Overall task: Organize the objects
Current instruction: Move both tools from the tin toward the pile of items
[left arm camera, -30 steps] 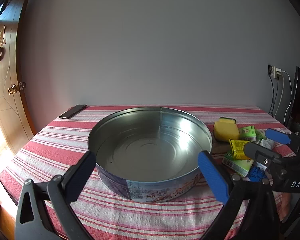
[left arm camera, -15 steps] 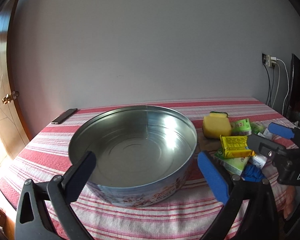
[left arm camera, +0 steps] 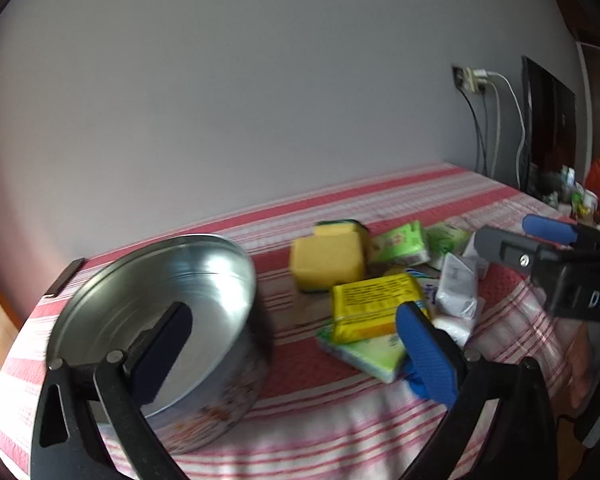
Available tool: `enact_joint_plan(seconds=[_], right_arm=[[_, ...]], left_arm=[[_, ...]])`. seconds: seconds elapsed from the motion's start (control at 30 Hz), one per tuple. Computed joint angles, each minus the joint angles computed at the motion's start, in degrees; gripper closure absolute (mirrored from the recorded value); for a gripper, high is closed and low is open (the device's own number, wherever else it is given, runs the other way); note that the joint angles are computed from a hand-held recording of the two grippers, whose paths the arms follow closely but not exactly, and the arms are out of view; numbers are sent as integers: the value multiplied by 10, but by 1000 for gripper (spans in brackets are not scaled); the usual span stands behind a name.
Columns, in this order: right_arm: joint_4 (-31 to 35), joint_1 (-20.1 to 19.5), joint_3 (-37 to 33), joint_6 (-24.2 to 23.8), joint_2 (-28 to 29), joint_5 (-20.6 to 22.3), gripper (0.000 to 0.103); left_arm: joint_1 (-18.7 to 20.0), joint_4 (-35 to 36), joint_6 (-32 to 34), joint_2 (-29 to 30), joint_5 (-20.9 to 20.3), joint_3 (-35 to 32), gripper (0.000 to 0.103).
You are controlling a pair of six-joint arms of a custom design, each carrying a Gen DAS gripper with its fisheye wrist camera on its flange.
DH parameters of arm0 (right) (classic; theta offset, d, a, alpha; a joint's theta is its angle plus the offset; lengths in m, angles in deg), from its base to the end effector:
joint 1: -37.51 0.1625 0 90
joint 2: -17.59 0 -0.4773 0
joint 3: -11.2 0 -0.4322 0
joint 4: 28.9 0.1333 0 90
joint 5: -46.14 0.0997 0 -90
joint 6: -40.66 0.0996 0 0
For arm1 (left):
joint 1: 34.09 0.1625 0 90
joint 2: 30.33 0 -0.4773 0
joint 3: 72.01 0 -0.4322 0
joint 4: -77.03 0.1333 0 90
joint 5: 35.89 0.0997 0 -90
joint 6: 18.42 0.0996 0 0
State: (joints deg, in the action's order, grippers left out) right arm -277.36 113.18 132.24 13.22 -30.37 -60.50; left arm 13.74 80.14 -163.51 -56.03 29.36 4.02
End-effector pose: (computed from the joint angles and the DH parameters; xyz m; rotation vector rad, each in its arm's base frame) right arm -0.0343 -0.5574 0.1952 -0.0376 -1.9112 1.5339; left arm -0.3267 -0.6213 -0.0952 1.4814 2.1639 -0.8986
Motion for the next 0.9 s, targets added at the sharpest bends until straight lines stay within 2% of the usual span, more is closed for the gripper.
enact_joint_plan(seconds=[0.17, 0.33, 0.43, 0.57, 0.63, 0.73, 0.8, 0.83, 0.9], right_arm=[[-13, -16, 6, 15, -12, -19, 1], [3, -43, 12, 35, -28, -10, 1], [12, -46, 5, 18, -27, -27, 1], [22, -48, -5, -6, -26, -50, 1], [36, -54, 1, 3, -34, -36, 1], [41, -56, 4, -13, -36, -16, 1], [68, -61, 9, -19, -43, 16, 1], [85, -65, 13, -18, -49, 37, 1], [117, -70, 16, -15, -58, 72, 1]], left_arm=[[-6, 63, -7, 44, 8, -57, 0], [-9, 125, -22, 81, 16, -109, 0], [-6, 175, -41, 110, 15, -158, 0], [-5, 194, -47, 124, 16, -178, 0], [-5, 194, -43, 129, 14, -181, 1], [-2, 216, -46, 137, 19, -199, 11], [0, 227, -47, 141, 24, -206, 17], [1, 233, -49, 143, 27, -210, 27], [4, 242, -57, 145, 35, -217, 30]])
